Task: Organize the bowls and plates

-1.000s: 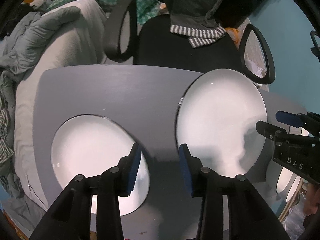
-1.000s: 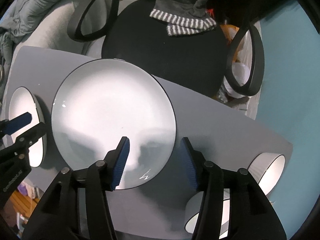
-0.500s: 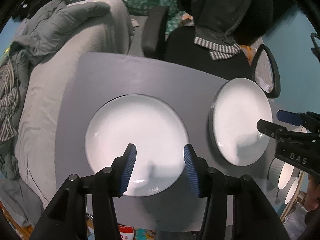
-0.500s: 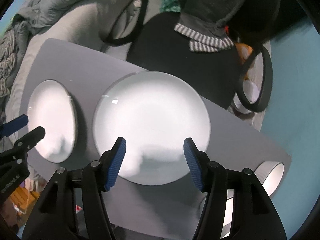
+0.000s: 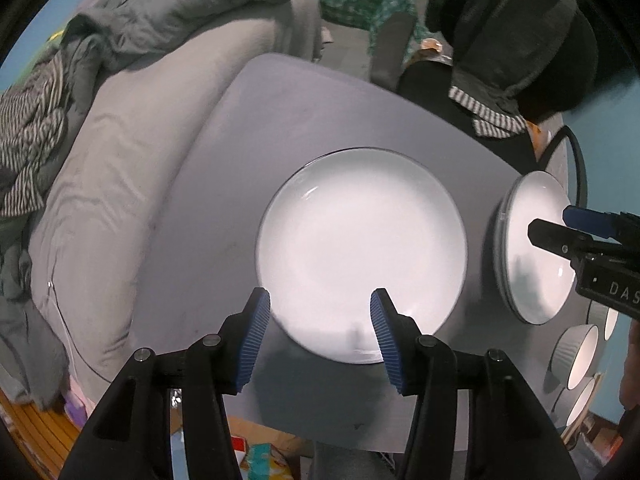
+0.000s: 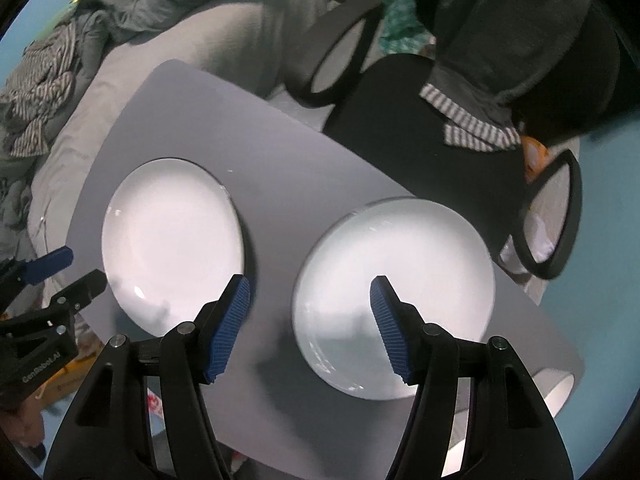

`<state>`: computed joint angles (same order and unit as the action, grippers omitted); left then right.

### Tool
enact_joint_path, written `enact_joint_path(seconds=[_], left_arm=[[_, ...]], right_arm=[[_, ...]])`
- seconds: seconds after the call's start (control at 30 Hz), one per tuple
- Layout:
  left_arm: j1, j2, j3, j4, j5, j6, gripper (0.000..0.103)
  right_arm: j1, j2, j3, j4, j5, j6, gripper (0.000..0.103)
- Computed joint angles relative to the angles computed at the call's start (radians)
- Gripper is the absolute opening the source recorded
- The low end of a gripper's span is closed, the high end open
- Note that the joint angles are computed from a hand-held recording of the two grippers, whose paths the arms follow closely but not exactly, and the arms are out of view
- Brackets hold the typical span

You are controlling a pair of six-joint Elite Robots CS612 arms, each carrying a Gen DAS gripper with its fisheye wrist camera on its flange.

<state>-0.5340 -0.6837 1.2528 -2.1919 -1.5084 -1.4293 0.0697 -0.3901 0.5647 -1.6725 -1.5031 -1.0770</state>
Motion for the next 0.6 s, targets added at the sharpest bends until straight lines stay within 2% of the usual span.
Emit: enact_joint_path(seconds=[0.27, 0.6], left_arm=[[0.0, -0.027, 0.077, -0.047, 0.0, -0.078, 0.058], [0.017, -0.025, 0.164, -0.195, -0.041, -0.195, 0.058]], right_arm=[[0.022, -0.005, 0.03, 0.013, 0.015, -0.054, 0.062], [0.037, 0.041, -0.013, 0.069, 0.03, -0.076, 0.062]])
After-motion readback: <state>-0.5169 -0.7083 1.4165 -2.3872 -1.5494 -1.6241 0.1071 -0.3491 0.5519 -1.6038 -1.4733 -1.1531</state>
